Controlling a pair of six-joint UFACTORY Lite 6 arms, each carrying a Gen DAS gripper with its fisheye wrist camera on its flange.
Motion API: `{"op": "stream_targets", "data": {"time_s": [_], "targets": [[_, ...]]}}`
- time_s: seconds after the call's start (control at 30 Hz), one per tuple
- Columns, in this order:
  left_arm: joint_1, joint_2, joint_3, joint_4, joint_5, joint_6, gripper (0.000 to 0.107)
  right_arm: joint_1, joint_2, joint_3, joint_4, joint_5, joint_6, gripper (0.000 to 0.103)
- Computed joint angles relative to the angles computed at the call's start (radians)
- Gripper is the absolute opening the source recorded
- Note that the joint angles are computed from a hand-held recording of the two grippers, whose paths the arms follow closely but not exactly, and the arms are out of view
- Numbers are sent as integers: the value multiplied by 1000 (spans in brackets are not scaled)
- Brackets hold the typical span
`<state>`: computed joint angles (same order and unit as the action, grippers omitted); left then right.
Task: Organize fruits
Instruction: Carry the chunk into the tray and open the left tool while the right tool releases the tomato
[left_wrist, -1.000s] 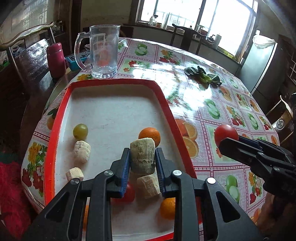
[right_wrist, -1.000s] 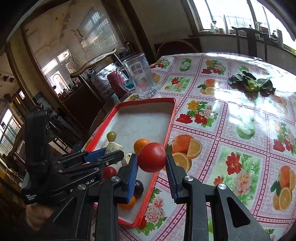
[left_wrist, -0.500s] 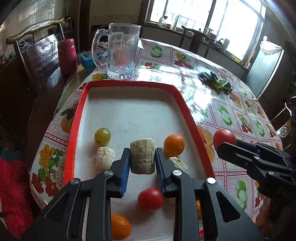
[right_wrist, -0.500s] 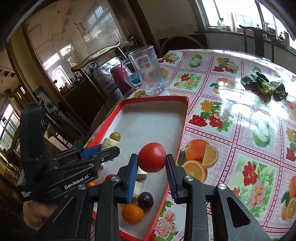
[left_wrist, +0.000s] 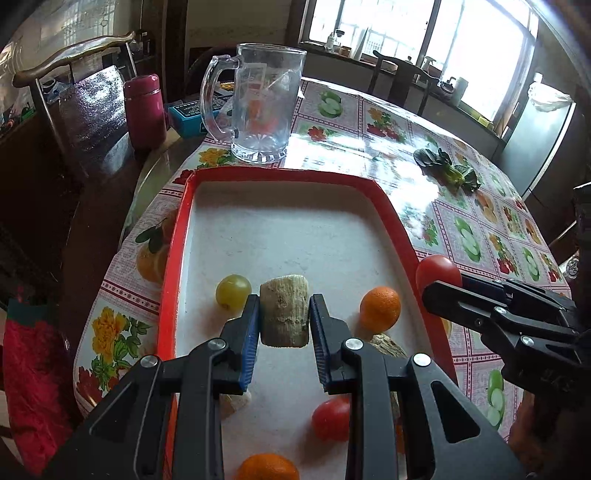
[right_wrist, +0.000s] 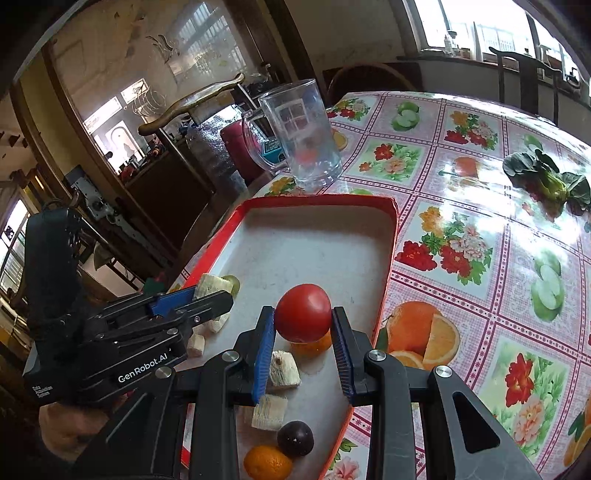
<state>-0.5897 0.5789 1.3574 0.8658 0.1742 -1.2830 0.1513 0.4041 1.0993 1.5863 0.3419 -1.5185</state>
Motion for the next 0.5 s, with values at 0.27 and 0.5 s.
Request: {"op": "stream_targets", "data": {"time_s": [0.27,0.5], "targets": [[54,64,106,-333,14,368,24,7,114,146,-129,-12,137,31],[120,171,288,-685,82,745,24,12,210,279,-276,-13,289,31]]}}
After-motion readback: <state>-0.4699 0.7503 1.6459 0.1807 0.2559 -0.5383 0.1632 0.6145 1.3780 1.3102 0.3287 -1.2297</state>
